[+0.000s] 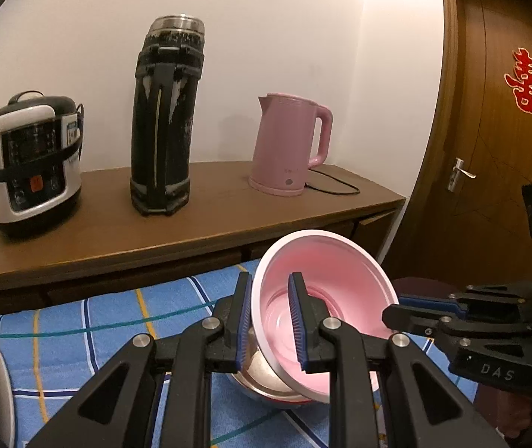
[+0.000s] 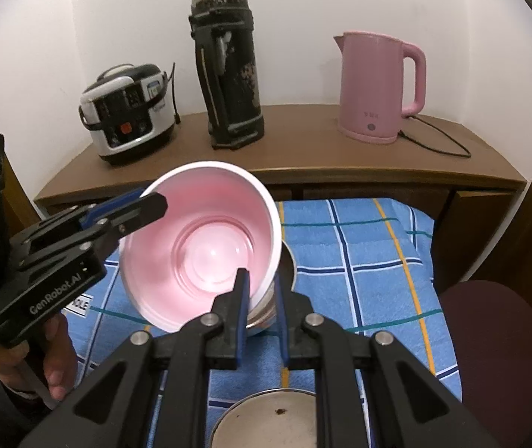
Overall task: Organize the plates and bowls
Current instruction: 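Carry the pink bowl with the right tool over the steel bowl, then lower the pink bowl into the steel bowl with the right tool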
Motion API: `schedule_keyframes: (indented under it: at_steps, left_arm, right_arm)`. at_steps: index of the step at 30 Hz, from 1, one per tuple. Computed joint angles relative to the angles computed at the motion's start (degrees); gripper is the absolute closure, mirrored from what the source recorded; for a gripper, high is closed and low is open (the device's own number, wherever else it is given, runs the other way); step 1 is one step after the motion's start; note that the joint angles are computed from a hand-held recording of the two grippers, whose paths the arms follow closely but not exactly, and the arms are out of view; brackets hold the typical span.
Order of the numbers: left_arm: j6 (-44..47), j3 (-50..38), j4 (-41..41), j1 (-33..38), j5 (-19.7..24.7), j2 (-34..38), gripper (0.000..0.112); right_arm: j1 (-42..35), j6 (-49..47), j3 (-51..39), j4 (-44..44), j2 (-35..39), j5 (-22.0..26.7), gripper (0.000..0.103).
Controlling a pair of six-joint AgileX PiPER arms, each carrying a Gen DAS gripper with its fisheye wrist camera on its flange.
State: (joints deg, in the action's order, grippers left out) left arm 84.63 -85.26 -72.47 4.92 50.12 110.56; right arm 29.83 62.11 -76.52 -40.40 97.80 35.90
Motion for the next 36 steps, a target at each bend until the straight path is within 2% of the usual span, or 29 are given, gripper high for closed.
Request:
schedule_keyframes:
  at_steps: [4,8,17,25,36]
  left_arm:
    - [-2.0,-1.2,2.0,-0.5,-0.5,1.8,0.091]
    - [-6.7,-5.0,4.6,0.0,1.9,4.9,0.091]
    - [-6.9,-6.1,3.8,0.7,3.2,5.9,0.091]
    - [-11.6,-9.8,6.7,0.8,6.2,8.6,0.091]
    - [-11.9,-9.7,7.3,0.8,6.3,8.3,0.091]
  right_arm:
    - [0.1,0.7,-0.9,-0.2,1.1,0.7,0.090]
    - [-0.3,-2.0,-3.2,2.1,2.8,1.4,0.090]
    - [-1.1,-4.8,-5.7,4.3,5.2,2.9,0.090]
    - [-0.4,-5.4,-7.8,4.2,5.9,6.0,0.090]
    - [-2.3,-9.3,-9.7,8.6,7.4,6.5,0.090]
